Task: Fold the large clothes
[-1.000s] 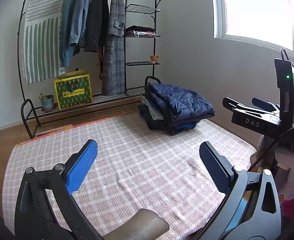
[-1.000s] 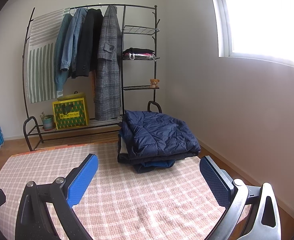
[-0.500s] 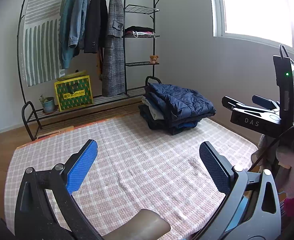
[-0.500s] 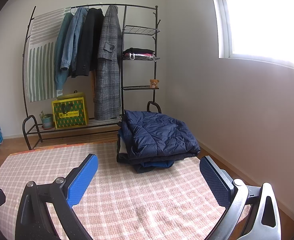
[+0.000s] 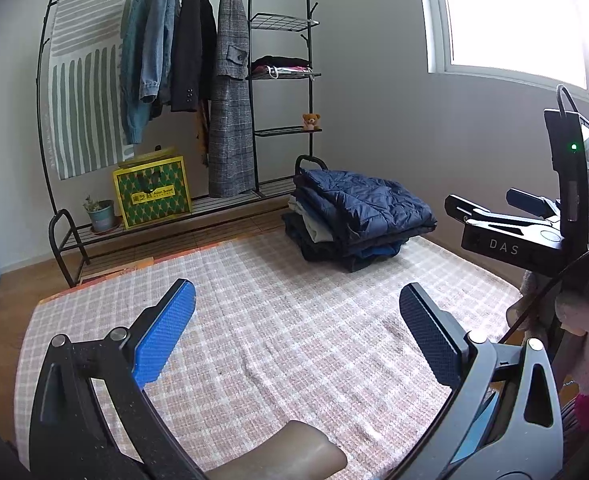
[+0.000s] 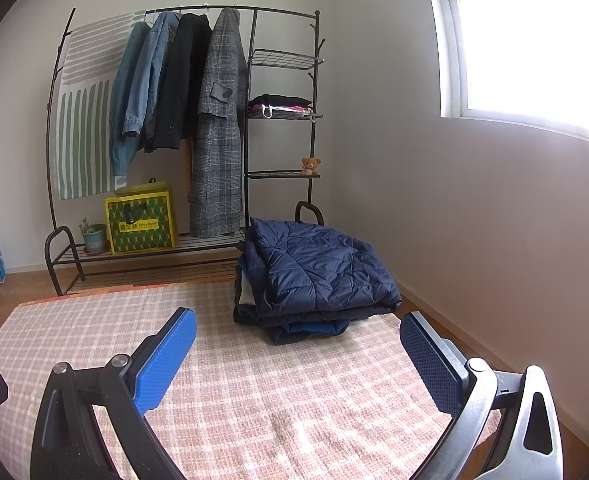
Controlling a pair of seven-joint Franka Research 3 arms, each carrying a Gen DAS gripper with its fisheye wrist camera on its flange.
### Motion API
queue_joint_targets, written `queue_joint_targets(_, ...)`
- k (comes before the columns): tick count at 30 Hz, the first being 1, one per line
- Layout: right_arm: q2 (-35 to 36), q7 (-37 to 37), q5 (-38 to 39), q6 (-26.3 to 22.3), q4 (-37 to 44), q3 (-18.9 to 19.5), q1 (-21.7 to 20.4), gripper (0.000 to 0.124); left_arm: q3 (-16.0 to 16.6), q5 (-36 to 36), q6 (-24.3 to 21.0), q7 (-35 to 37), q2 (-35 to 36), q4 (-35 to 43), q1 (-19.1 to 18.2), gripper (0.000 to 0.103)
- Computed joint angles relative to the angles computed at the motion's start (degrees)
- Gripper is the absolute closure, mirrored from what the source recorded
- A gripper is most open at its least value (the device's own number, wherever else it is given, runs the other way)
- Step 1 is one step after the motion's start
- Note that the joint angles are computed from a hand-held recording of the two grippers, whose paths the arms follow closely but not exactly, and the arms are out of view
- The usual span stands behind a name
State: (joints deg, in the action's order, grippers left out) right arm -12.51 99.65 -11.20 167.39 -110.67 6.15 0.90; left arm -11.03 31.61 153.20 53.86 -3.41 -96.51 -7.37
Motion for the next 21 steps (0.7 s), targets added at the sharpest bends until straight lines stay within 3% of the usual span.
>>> queue_joint_targets(21,0.3,-1.0,0.2,-0.1,0.0,-0.4,0.4,0.021,1.4,-4.8,1.3,5.5,-0.1,-0.7,1.8,0.0)
